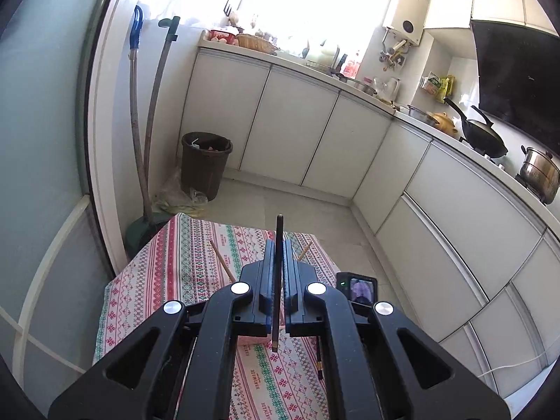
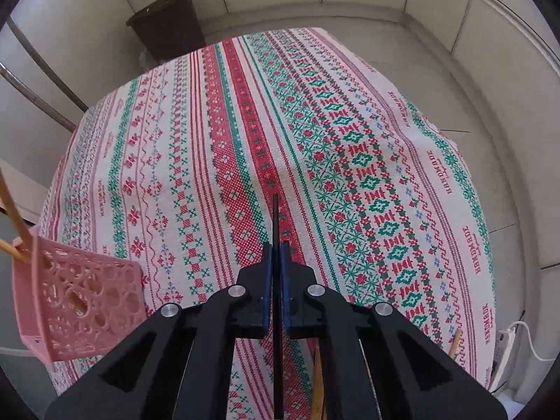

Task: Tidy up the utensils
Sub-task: 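Insert both held chopsticks into the pink basket and open both tools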

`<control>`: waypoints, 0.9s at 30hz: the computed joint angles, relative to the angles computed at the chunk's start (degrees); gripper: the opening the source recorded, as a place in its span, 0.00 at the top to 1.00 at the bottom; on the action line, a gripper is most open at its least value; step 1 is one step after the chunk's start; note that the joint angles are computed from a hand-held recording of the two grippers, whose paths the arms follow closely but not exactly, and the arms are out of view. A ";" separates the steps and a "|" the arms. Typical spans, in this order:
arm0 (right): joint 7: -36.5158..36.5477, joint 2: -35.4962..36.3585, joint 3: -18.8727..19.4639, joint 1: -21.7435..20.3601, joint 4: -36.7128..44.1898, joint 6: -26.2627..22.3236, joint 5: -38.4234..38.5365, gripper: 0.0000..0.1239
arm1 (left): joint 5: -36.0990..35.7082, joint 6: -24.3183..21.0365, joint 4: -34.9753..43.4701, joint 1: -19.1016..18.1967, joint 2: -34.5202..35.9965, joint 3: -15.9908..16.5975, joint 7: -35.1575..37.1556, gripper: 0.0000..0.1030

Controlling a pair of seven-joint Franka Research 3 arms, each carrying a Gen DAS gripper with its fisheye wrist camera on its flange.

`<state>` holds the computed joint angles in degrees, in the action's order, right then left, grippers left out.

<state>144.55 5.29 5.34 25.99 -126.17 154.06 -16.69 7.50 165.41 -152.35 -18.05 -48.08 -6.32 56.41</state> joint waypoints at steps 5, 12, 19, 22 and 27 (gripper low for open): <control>5.14 -10.45 1.99 -1.20 -5.10 0.08 -5.65 0.96 | -0.13 0.26 -0.05 -0.26 -0.66 -0.25 -0.56 0.97; 6.80 -23.68 7.65 -5.53 -11.63 0.69 -5.09 0.96 | 0.39 0.40 0.04 0.33 -1.34 -1.22 -1.85 0.97; 6.36 -33.31 11.74 -10.14 -14.43 5.06 -0.98 0.96 | 1.65 2.78 0.88 3.19 0.41 -2.25 -4.90 0.97; 4.70 -35.63 12.12 -10.86 -14.75 8.62 2.02 0.96 | 2.45 4.55 1.49 5.65 2.49 -3.44 -7.08 0.97; 2.00 -34.82 13.77 -12.36 -13.02 13.06 6.12 0.96 | 3.88 7.34 3.06 8.84 7.86 -5.11 -10.85 0.97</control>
